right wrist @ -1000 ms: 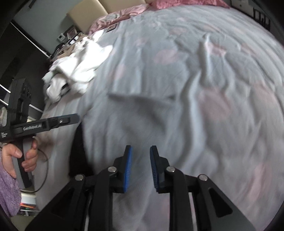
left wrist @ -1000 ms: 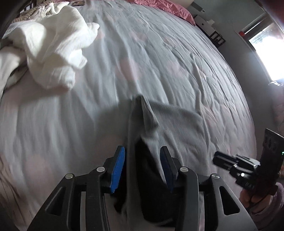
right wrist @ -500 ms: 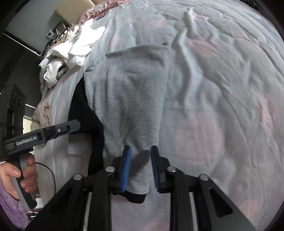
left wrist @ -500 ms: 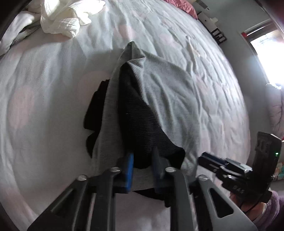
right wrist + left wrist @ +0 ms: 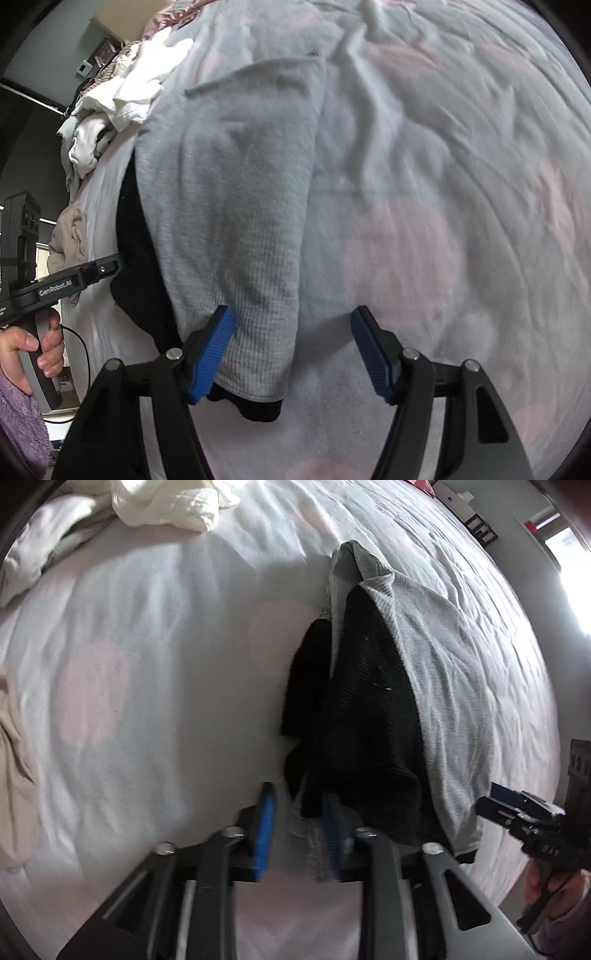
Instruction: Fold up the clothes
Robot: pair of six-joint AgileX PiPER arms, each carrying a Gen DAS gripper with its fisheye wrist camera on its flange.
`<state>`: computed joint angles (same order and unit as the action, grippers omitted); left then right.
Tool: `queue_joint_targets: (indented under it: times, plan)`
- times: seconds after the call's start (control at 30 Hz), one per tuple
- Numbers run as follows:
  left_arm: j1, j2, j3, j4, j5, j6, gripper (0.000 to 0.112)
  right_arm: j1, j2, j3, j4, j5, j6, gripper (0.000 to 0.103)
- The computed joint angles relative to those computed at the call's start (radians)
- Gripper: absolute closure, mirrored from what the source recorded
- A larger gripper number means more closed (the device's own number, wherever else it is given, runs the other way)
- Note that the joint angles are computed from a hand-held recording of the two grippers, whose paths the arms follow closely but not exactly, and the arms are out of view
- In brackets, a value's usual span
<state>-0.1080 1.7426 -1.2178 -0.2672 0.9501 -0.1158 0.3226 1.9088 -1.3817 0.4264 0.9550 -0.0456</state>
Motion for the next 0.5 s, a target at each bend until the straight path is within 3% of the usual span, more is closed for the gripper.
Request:
queue_joint_targets:
  times: [0.03,0.17,0.3,0.4,0.5]
  plan:
    - [0.001,-0.01,0.001,0.016,0.005,-0.007,0.064,-0.008,-0.003,-0.006,0.003,0.01,-0.001,0.039]
    - [0.032,-0.037,-0.032,0.006,0.061,0.005,0.059,-0.044,-0.008,-0.047,0.023,0.057,-0.009,0.039]
    - [0.05,-0.014,-0.12,-0.055,0.068,0.052,0.054,-0.073,0.04,-0.168,0.04,0.105,-0.019,0.039]
    - [0.048,0.071,-0.248,-0.071,0.066,0.07,0.05,-0.089,0.1,-0.28,0.047,0.13,-0.02,0.039]
    - [0.046,0.224,-0.452,-0.098,0.113,0.079,0.05,-0.098,0.182,-0.406,0.056,0.152,-0.017,0.044]
